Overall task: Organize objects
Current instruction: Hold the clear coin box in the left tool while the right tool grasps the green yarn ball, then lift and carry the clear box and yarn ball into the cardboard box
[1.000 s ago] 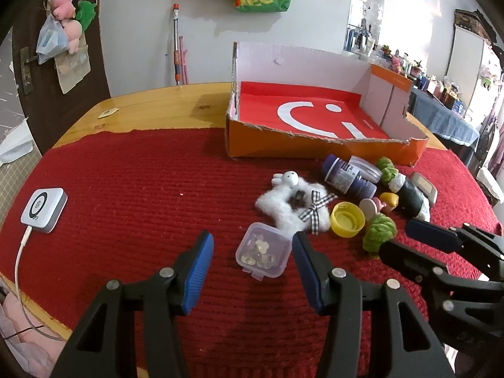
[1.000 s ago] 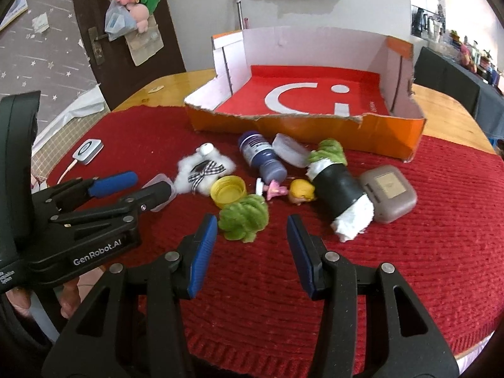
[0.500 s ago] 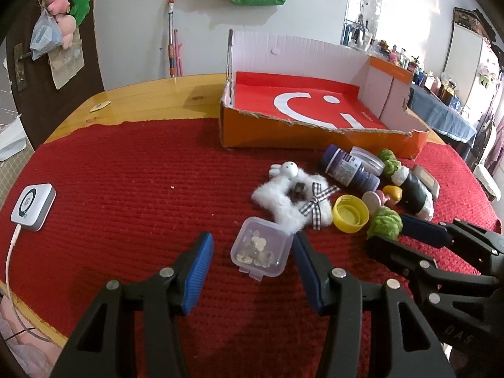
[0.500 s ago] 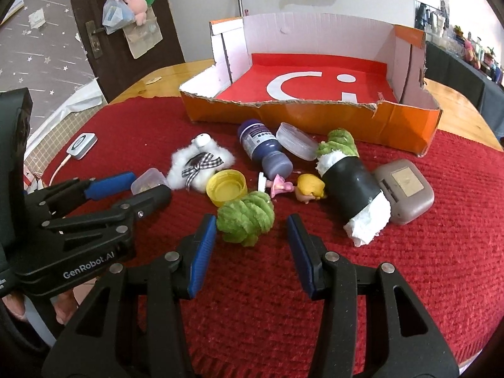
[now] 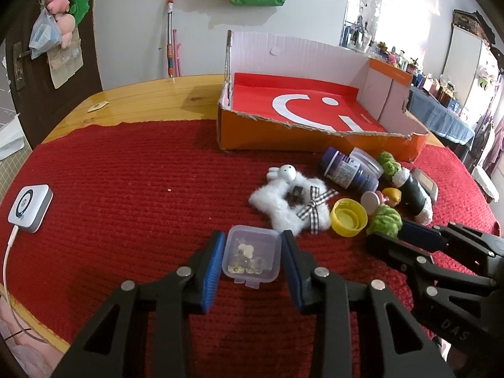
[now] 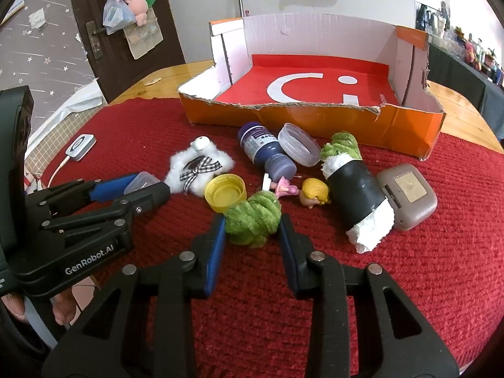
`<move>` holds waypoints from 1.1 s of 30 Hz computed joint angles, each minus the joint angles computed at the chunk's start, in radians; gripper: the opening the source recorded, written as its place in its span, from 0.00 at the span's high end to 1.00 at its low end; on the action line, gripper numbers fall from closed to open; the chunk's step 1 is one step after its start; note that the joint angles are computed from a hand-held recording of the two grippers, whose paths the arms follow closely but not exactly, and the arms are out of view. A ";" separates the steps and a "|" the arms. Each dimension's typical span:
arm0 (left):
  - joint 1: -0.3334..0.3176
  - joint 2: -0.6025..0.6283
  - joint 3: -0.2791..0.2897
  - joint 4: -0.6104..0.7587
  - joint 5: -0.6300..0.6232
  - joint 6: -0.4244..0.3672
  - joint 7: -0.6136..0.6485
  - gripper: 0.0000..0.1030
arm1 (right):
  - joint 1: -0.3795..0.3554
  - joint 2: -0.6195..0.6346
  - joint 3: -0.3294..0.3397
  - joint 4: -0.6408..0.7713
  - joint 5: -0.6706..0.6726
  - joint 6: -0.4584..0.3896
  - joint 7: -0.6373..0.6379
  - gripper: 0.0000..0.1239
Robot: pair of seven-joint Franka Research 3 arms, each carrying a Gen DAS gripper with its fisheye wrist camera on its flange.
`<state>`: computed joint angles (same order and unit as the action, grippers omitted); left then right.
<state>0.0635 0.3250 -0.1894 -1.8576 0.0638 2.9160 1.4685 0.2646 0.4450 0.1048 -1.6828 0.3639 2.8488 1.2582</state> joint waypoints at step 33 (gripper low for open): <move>-0.038 0.016 0.022 0.067 0.069 0.019 -0.084 0.64 | -0.056 -0.050 0.038 -0.017 0.134 0.082 -0.094 0.76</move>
<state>0.0253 0.3413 -0.1677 -1.7906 0.1327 2.9348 1.3849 0.2082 0.3946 0.1431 -1.6999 0.4983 2.9308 1.1638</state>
